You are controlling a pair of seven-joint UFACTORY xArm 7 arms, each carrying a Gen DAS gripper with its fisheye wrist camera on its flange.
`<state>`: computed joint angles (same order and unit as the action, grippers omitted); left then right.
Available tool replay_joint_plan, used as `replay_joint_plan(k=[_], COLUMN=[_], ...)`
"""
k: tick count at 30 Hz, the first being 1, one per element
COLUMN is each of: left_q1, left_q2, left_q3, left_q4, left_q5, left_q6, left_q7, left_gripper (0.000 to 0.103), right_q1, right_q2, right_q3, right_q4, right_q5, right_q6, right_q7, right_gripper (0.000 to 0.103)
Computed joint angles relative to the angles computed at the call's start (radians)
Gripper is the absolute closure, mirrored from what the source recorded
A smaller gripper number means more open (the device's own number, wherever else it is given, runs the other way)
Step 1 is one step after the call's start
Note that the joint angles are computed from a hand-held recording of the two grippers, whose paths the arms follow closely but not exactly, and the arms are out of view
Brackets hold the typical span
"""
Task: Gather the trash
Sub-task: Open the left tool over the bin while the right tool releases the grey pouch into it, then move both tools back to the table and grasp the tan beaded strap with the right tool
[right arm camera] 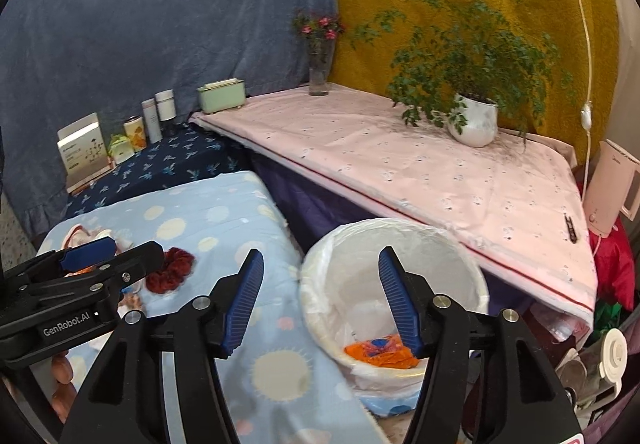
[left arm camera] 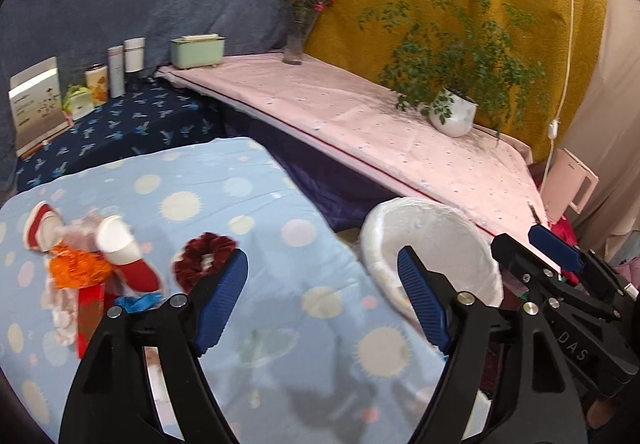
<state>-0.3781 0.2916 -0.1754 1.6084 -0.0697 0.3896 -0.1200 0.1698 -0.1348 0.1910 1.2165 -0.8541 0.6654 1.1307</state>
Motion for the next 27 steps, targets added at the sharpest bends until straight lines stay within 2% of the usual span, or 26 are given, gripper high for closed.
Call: replay_joint_plan(k=[9,13,22,27], left_q1=[0.041,0.071,0.164,0.193], left_q2=[-0.114,-0.157,-0.218,-0.223], left_q3=[0.071,0.091,0.094,0.103], left_q4=[-0.185,-0.262,-0.405,-0.438], left_q5=[0.097,0.159,0.103,0.099], left_q6=[-0.037,-0.052,-0.06,-0.051], left_q7=[-0.128,-0.188,-0.177,-0.179], left_gripper=[0.021,0.015,0.015,0.015], right_q1=[0.082,0.127,0.237,0.293], right_q2=[0.098,0.142,0.273,0.355], right_q3=[0.01,0.0,-0.033,-0.059], right_q4=[0.076,0.103,0.2,0.272], right_q5=[0.03,0.06,0.126,0.175], right_q6=[-0.012,-0.031,-0.041,-0.044], right_q7=[-0.022,-0.035,-0.102,-0.154], right_gripper=[0.044,0.043,0.043,0.044])
